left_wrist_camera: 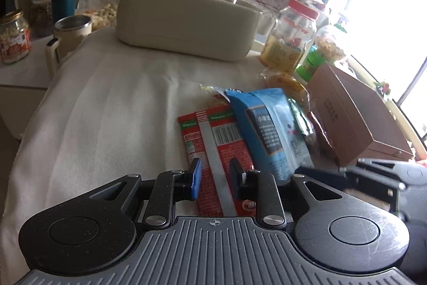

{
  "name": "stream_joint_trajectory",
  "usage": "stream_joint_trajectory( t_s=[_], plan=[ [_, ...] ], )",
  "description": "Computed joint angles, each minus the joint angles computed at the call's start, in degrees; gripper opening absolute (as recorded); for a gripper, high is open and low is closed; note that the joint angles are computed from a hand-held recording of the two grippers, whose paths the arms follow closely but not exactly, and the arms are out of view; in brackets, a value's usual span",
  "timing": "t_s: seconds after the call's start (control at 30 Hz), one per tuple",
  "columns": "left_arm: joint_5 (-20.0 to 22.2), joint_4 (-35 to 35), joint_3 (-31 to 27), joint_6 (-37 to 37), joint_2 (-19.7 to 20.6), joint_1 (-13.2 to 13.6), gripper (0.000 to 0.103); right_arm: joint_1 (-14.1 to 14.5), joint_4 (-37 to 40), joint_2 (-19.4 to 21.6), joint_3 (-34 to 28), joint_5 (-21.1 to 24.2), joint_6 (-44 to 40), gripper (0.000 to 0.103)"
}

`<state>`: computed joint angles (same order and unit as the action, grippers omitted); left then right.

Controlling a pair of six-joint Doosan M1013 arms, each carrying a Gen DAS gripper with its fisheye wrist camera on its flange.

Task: Organize snacks
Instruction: 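Grasp the blue snack packet with the right gripper while the left reaches to the red stick packet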

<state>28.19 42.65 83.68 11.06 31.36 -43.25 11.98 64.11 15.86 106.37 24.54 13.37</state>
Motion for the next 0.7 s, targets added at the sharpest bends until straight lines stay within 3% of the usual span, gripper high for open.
stream_joint_trajectory(
  t_s=[0.23,0.33,0.47,0.53,0.57,0.63,0.7],
  plan=[
    [0.89,-1.13,-0.09,2.12,-0.16,0.18,0.026,0.89,2.36,0.11,0.3,3.64,-4.68,0.039],
    [0.53,1.31,0.62,-0.26,-0.79,0.18,0.026,0.35,-0.05,1.16,-1.13,10.99,-1.14,0.038],
    [0.79,3.5,0.81,-1.7,-1.18,-0.01,0.026,1.01,1.51,-0.47,0.7,7.06,-6.35,0.038],
    [0.74,3.06,0.42,-0.38,-0.96,-0.1,0.026,0.38,6.34,-1.68,2.0,4.27,-10.7,0.047],
    [0.58,2.91,0.27,-0.2,-0.82,-0.12,0.026,0.02,10.42,-2.28,2.77,2.22,-13.96,0.065],
    [0.08,2.63,0.18,-0.49,-0.67,0.04,0.026,-0.94,20.52,-2.79,3.78,-0.56,-21.44,0.086],
    [0.35,3.76,0.46,-3.12,-0.72,0.1,0.026,-1.89,21.55,-1.91,2.71,-0.6,-19.41,0.089]
  ],
)
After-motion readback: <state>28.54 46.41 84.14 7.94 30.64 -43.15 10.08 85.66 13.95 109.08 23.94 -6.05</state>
